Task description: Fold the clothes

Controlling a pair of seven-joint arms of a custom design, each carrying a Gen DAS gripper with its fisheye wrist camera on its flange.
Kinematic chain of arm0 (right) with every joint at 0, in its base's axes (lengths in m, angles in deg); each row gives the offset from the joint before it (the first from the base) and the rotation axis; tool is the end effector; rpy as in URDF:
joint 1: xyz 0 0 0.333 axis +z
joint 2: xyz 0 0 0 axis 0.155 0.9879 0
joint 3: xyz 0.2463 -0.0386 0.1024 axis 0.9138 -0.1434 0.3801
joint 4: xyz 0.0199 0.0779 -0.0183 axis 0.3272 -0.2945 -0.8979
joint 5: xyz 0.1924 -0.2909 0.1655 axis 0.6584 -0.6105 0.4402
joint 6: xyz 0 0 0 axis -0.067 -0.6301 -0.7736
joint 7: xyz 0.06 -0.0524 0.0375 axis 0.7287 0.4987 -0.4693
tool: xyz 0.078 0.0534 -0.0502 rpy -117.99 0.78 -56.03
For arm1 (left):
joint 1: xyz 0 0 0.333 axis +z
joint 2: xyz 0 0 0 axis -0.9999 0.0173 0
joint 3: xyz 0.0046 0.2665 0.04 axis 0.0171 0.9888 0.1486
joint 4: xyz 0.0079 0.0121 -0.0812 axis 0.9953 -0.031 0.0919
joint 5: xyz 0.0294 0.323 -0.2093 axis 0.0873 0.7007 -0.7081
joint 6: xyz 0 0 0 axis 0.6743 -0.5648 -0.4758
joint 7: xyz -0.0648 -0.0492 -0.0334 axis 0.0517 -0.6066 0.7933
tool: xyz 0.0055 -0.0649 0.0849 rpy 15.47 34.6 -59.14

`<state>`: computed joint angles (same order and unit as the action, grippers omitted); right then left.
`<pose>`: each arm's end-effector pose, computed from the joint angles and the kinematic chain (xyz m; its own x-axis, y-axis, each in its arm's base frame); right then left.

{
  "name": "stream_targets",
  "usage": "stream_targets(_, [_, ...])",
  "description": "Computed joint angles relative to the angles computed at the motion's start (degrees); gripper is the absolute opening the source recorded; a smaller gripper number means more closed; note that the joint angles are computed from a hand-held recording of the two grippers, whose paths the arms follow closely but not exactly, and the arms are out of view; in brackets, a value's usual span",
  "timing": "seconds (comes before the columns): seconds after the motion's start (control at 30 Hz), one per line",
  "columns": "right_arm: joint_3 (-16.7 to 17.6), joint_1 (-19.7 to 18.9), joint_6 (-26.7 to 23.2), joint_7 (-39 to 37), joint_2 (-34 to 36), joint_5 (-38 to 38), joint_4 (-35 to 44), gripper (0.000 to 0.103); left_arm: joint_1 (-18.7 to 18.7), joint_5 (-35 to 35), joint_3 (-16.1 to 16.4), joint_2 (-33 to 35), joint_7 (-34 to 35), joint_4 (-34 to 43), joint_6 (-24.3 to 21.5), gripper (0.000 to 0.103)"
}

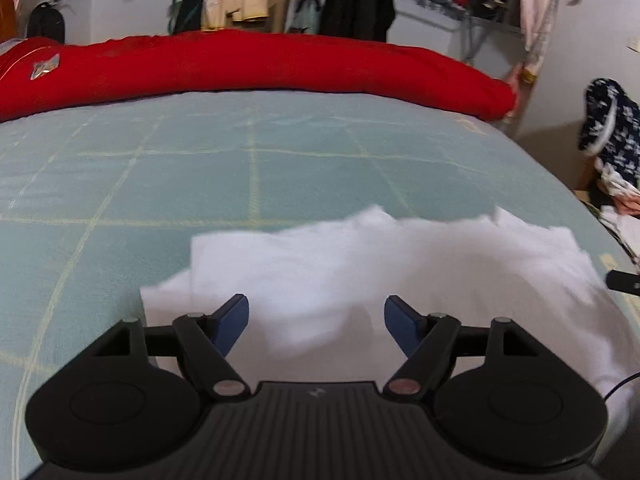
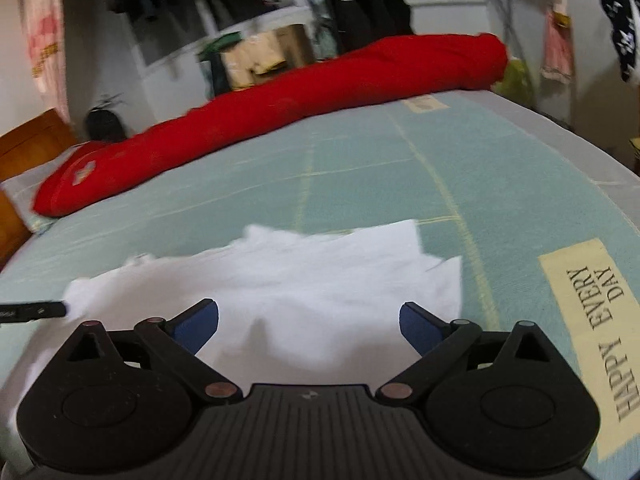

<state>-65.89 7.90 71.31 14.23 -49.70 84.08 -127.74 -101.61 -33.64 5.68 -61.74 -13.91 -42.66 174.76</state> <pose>0.6674 0.0591 0.4527 0.3075 -0.9050 -0.2940 -0.6324 0.0365 -0.7738 0.6617 -0.1599 0.4569 0.0267 -0.9881 0.1515 -0.6678 -0.1304 -0.7328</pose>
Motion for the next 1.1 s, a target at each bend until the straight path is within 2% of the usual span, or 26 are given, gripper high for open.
stream_targets(0.07, [0.43,-0.45,-0.72,-2.77,-3.88,2.17,-4.65,0.101,-1.44,2.13,0.69,-3.97,-2.51,-5.23,0.09,0.079])
stream_targets(0.13, [-0.89,0.91,-0.47,-3.08,-7.28,1.82,-9.36,0.101,-1.89,4.37,0.45,-7.77,-5.66,-10.26,-0.49,0.079])
stream_targets(0.3, [-5.29,3.99,-0.59,-1.58,-14.86,0.39,-19.96,0.101,0.54,7.52,-2.53,-16.74,-10.63,-22.45,0.92,0.079])
stream_targets(0.4, [-7.52,6.02,0.63,-0.54,-18.34,0.40,-23.79,0.101,2.41,6.35,-4.94,-19.00,-10.83,-23.81,0.34,0.080])
stream_targets(0.53, [-9.85,8.40,-0.30,-3.95,-20.50,5.76,-24.89,0.102,4.58,5.40,-7.92,-19.61,-8.55,-24.27,1.86,0.083])
stream_targets(0.6, [-10.29,9.27,0.38,-2.66,-20.61,4.12,-25.25,0.103,5.05,5.76,-8.71,-19.40,-9.74,-24.02,0.15,0.083])
stream_targets(0.7, [-10.72,9.67,2.30,3.85,-20.74,-2.13,-26.35,0.103,5.67,9.12,-9.10,-19.95,-15.60,-24.40,-4.15,0.082])
stream_targets(0.73, [-10.90,9.83,2.92,4.90,-20.85,-2.88,-26.51,0.103,5.94,8.26,-9.13,-20.63,-15.63,-25.18,-3.06,0.082])
stream_targets(0.9, [-12.17,11.44,-0.79,-5.67,-21.39,8.61,-23.98,0.103,6.87,6.38,-10.25,-21.80,-13.43,-26.00,-0.23,0.083])
stream_targets(1.03, [-10.53,12.29,0.35,-6.56,-20.24,5.63,-23.61,0.103,6.68,8.51,-10.99,-21.31,-16.17,-25.16,-6.06,0.083])
stream_targets(1.1, [-10.14,12.41,0.42,-5.17,-20.05,2.39,-24.19,0.103,6.55,6.98,-10.83,-22.71,-15.11,-27.03,-5.45,0.083])
